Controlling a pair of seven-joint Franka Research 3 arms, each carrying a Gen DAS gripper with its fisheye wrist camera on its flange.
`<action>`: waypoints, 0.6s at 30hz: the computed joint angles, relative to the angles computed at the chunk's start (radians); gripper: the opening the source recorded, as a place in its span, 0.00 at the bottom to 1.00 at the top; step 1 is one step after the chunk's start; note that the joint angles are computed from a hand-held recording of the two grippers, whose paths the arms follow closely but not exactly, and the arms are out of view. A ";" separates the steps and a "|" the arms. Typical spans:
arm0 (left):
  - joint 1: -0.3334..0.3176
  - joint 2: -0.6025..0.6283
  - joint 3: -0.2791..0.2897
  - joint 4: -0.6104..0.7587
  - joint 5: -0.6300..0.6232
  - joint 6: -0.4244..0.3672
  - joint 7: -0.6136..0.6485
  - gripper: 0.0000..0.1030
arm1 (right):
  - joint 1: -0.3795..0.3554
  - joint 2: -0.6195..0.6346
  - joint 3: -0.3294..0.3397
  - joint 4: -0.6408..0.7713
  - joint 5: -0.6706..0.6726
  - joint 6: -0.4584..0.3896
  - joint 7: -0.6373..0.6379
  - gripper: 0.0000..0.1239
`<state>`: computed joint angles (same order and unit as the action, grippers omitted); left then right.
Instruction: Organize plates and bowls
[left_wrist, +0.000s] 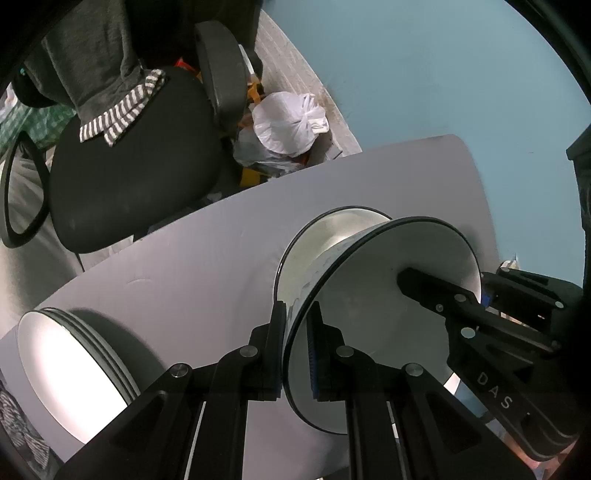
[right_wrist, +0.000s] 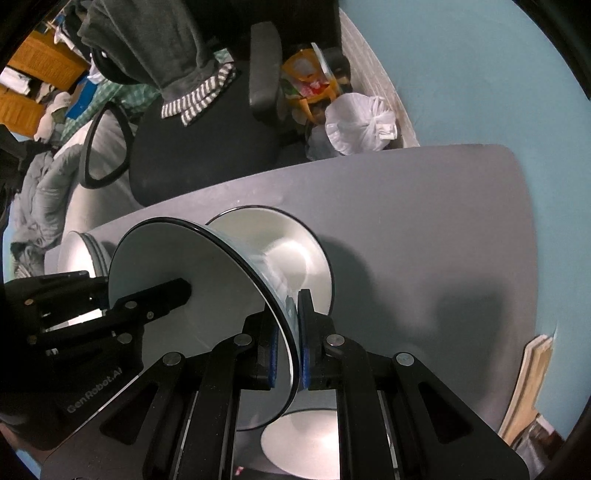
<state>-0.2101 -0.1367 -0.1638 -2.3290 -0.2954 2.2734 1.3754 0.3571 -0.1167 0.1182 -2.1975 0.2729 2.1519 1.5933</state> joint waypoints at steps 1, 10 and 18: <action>0.000 0.001 -0.001 0.004 0.000 -0.005 -0.005 0.10 | 0.000 0.005 0.000 0.004 -0.002 -0.001 -0.001 0.08; 0.002 0.037 -0.011 0.032 0.032 -0.004 -0.009 0.10 | -0.007 0.043 -0.007 0.037 -0.009 -0.016 -0.004 0.08; 0.006 0.060 -0.016 0.050 0.023 -0.021 -0.001 0.10 | -0.009 0.062 -0.008 0.059 -0.034 -0.042 0.003 0.08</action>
